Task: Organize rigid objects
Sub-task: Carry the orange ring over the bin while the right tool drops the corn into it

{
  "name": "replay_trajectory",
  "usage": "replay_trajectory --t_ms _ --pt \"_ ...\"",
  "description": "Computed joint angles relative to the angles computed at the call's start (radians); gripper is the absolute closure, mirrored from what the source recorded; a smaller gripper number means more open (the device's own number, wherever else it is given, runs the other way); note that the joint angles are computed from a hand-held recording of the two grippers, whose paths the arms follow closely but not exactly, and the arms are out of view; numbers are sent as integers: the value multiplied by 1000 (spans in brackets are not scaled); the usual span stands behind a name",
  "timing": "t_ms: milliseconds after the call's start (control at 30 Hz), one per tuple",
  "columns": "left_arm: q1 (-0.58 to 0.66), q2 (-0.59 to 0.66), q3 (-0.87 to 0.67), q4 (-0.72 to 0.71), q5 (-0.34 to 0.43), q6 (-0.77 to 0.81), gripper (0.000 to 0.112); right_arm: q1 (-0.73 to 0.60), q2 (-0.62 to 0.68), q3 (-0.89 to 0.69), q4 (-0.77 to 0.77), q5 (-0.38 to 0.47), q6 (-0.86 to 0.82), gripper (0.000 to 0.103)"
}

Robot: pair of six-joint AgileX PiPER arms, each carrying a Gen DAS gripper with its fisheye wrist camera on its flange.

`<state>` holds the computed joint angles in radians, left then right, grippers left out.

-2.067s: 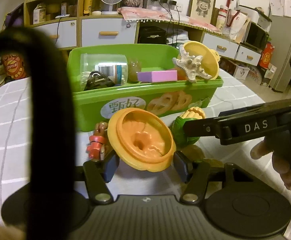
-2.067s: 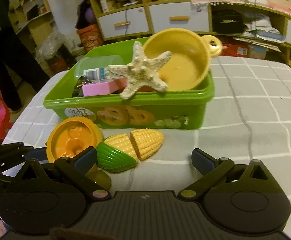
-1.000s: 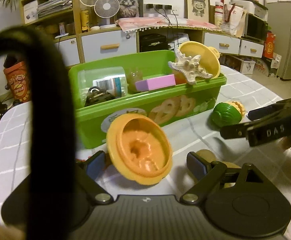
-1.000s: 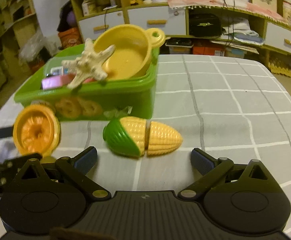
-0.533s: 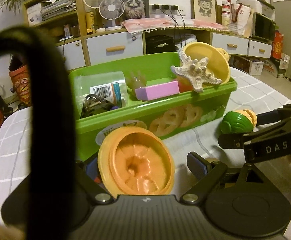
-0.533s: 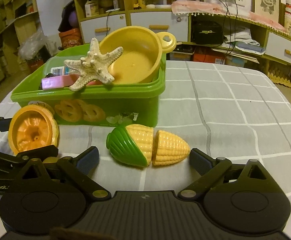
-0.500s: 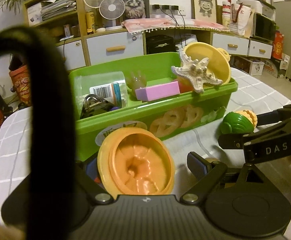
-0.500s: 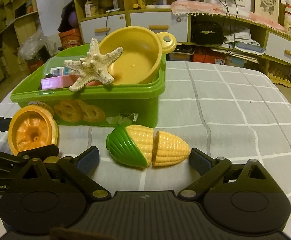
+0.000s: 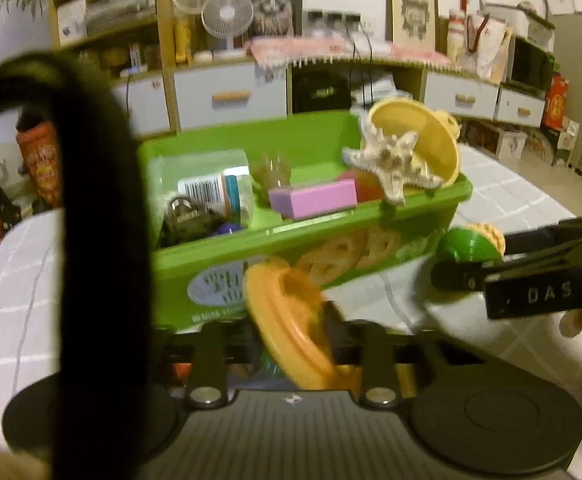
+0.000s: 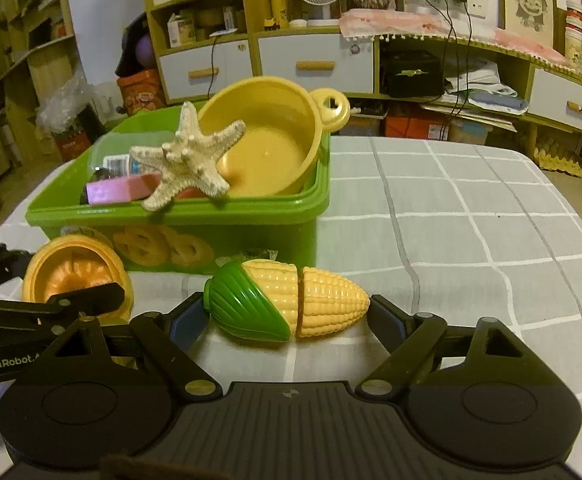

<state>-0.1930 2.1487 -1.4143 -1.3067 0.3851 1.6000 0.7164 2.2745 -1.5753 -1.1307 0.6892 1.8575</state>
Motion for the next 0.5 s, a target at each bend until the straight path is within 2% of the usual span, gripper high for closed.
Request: replay_trajectory --t_ms 33,133,500 --pt "2 -1 -4 31 7 -36 112 1 -2 1 -2 2 4 17" --pt "4 -11 14 -1 8 4 112 3 -7 0 -2 10 7 17" --pt "32 -75 56 14 91 18 112 19 -38 19 -39 22 44 17"
